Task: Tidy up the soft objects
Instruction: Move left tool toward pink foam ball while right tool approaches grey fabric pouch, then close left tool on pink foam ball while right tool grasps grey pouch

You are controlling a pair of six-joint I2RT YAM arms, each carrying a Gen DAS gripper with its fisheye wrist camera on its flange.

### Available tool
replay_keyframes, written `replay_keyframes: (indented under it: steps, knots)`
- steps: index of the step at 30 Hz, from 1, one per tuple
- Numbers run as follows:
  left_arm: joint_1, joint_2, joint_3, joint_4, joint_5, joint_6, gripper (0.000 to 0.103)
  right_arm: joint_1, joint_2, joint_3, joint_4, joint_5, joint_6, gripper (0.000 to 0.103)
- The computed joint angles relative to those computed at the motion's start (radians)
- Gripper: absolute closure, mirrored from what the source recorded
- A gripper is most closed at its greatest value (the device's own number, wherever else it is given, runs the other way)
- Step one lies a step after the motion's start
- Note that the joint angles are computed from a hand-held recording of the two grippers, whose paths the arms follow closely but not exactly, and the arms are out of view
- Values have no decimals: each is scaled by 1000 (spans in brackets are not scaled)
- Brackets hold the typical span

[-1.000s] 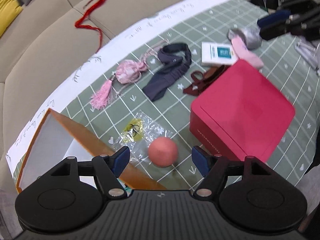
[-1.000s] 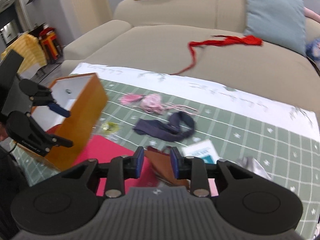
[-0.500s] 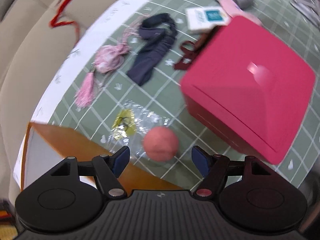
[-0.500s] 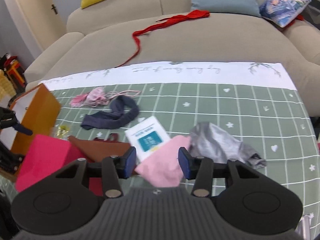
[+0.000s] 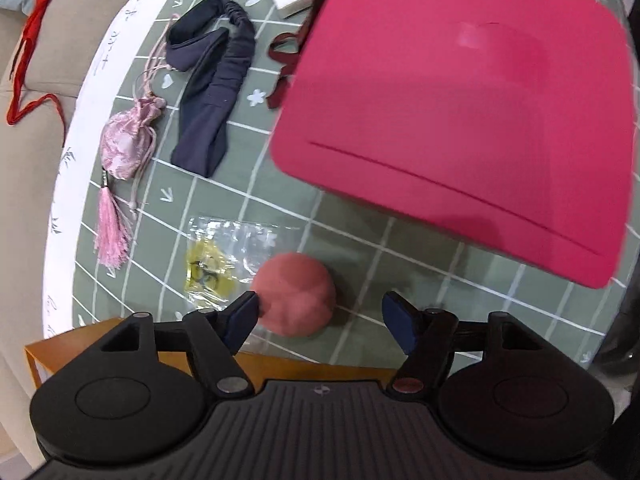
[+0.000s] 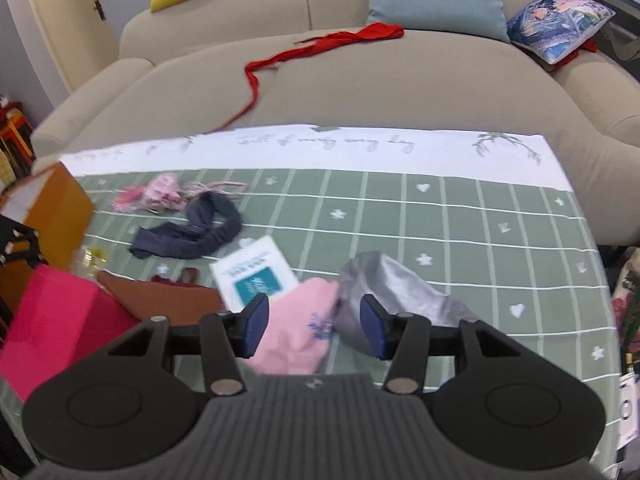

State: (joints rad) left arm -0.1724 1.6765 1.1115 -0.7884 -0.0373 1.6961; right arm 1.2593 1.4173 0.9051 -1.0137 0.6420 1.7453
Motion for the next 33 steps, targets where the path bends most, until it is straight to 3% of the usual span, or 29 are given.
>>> replay_keyframes:
  steps: [7,9,14,15,17,22,26,30,32,33]
  knots:
    - [-16,79,65,19,-11,-65,25,-40,22,-21,-55,-83,-42,52]
    - [-23,99,69,33,-28,-83,34,-59,34,-28,-46,-115,-79,52]
    - [-31,132,68,48,-50,-104,44,-100,57,-59,78,-182,-198,51]
    - [-33,138,70,47,-49,-112,45,-109,68,-60,104,-190,-223,43]
    - [-31,149,86,33,-36,-128,47,-120,101,-43,100,-179,-255,36]
    - [-22,168,126,-20,-10,-135,48,-155,93,-47,47,-121,-207,36]
    - [-16,179,136,-20,-1,-147,48,-205,117,-65,74,-134,-243,36]
    - [-10,185,141,-16,12,-152,48,-248,165,-83,122,-163,-299,36]
    - [-6,184,147,-21,22,-157,48,-259,146,-116,161,-174,-305,44]
    - [-4,183,151,-25,28,-158,48,-263,133,-133,183,-181,-306,55]
